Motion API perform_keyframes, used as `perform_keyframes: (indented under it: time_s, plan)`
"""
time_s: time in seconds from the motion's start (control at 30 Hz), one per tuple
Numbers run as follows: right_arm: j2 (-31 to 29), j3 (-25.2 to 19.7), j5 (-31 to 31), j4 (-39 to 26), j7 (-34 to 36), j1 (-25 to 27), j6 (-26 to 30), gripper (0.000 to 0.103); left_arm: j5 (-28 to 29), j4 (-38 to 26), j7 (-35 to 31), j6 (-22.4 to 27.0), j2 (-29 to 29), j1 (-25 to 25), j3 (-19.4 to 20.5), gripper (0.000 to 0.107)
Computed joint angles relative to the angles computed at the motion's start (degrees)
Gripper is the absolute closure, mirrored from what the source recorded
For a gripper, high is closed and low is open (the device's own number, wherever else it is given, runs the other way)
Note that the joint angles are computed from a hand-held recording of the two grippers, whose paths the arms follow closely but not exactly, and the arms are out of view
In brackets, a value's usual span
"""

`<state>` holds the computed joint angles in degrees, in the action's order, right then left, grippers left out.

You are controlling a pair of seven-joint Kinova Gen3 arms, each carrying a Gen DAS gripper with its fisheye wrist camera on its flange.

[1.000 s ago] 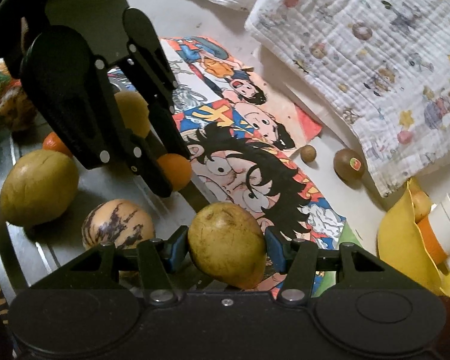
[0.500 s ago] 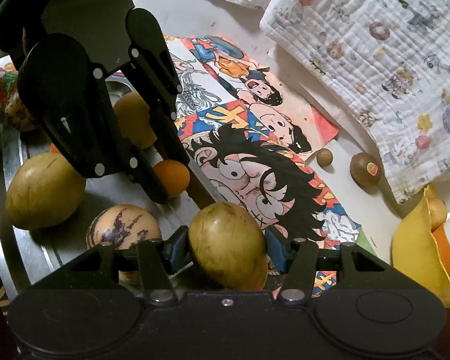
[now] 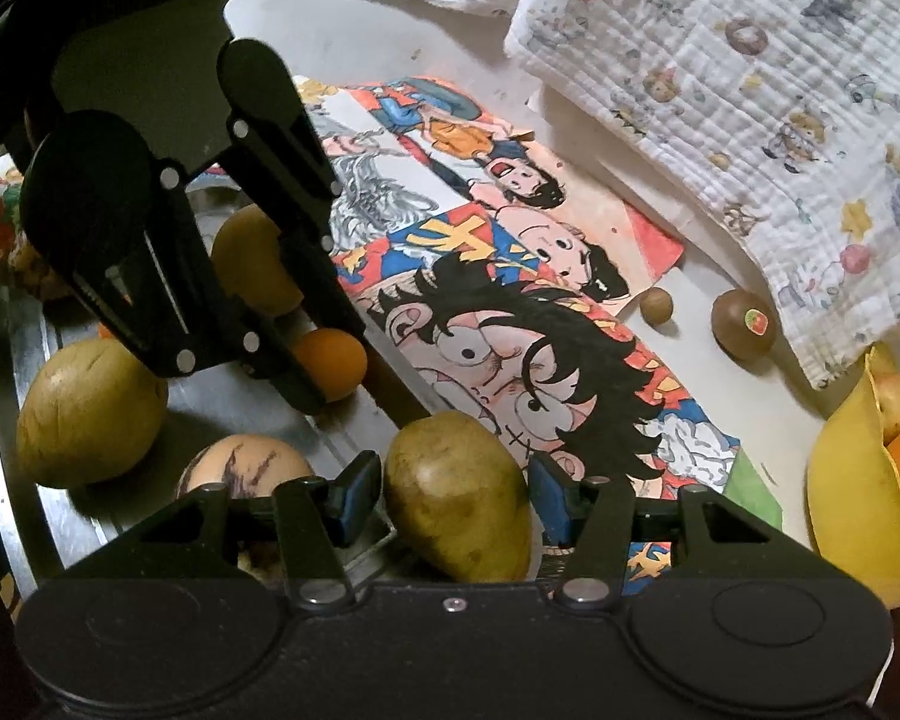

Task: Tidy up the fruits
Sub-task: 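Lower both fruits onto the tray and open both tools, then raise both tools above the tray, away from the placed fruits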

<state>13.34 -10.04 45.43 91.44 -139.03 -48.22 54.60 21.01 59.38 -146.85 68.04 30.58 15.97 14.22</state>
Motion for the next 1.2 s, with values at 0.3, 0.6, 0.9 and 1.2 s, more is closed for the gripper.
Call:
perform_keyframes:
  time_s: [0.3, 0.6, 0.9, 1.2]
  plan:
    - [-2.26, -1.18, 4.49, 2.29, -7.91, -2.35, 2.85, 0.029, 0.38, 2.77, -0.14, -1.7, -2.36, -0.33, -0.03, 0.05]
    - [-4.56, -4.64, 11.15, 3.98, -19.54, -5.69, 8.47, 0.013, 5.66, 11.15, -2.5, -7.49, -9.44, -3.93, 0.51, 0.013]
    - [-4.51, -7.55, 14.23, 3.24, -26.56, -9.03, 11.53, 0.003, 15.36, 25.78, -8.04, -16.18, -19.59, -8.98, -1.65, 0.005]
    - [-1.87, -7.85, 10.71, -0.53, -23.11, -12.87, 14.36, 0.001, 22.12, 36.65, -14.21, -15.78, -27.92, -12.42, -7.62, 0.005]
